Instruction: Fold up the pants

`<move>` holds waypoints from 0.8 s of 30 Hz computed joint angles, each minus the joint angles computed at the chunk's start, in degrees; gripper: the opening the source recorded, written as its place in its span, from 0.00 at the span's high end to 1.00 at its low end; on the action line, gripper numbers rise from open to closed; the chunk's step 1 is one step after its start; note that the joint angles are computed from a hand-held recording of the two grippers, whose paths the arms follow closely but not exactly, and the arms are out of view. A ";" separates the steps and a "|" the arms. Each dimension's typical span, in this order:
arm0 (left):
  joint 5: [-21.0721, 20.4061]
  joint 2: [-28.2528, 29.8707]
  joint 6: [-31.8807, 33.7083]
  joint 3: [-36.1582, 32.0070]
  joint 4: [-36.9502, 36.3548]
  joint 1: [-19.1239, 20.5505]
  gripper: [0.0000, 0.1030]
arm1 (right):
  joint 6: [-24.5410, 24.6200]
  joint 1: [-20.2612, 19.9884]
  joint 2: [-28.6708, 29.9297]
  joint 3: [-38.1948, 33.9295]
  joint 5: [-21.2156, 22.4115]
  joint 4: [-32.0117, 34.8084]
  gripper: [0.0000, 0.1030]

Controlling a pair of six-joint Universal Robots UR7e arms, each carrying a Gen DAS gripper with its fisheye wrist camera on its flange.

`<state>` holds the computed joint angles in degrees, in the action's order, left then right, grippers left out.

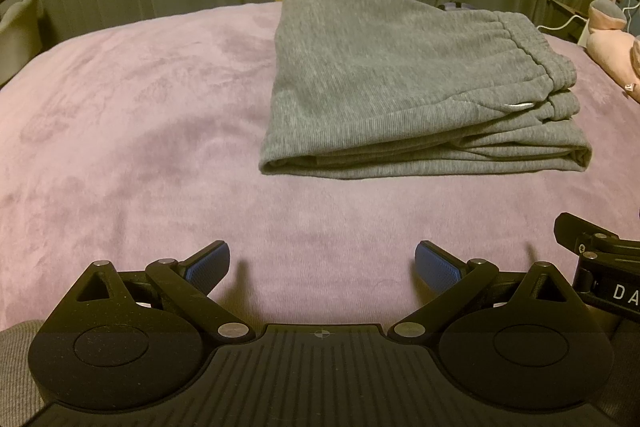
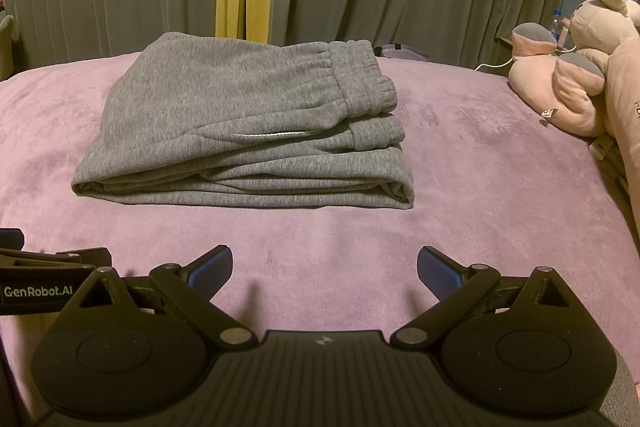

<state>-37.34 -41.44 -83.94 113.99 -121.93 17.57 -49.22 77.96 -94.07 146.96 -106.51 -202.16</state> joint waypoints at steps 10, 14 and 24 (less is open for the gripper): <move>-0.17 -0.23 0.86 0.23 -0.49 0.07 0.01 | -0.19 -0.02 -0.02 0.09 0.02 -0.06 0.04; -0.21 -0.21 0.76 0.04 -0.13 0.06 0.01 | -0.29 -0.07 -0.08 0.07 0.08 0.01 0.04; -0.40 -0.24 0.68 -0.10 -0.20 0.37 0.01 | -0.47 0.01 -0.08 0.03 -0.07 0.15 0.04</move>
<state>-37.74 -41.68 -83.26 113.89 -122.13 17.95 -49.69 77.97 -94.15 146.99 -106.58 -202.00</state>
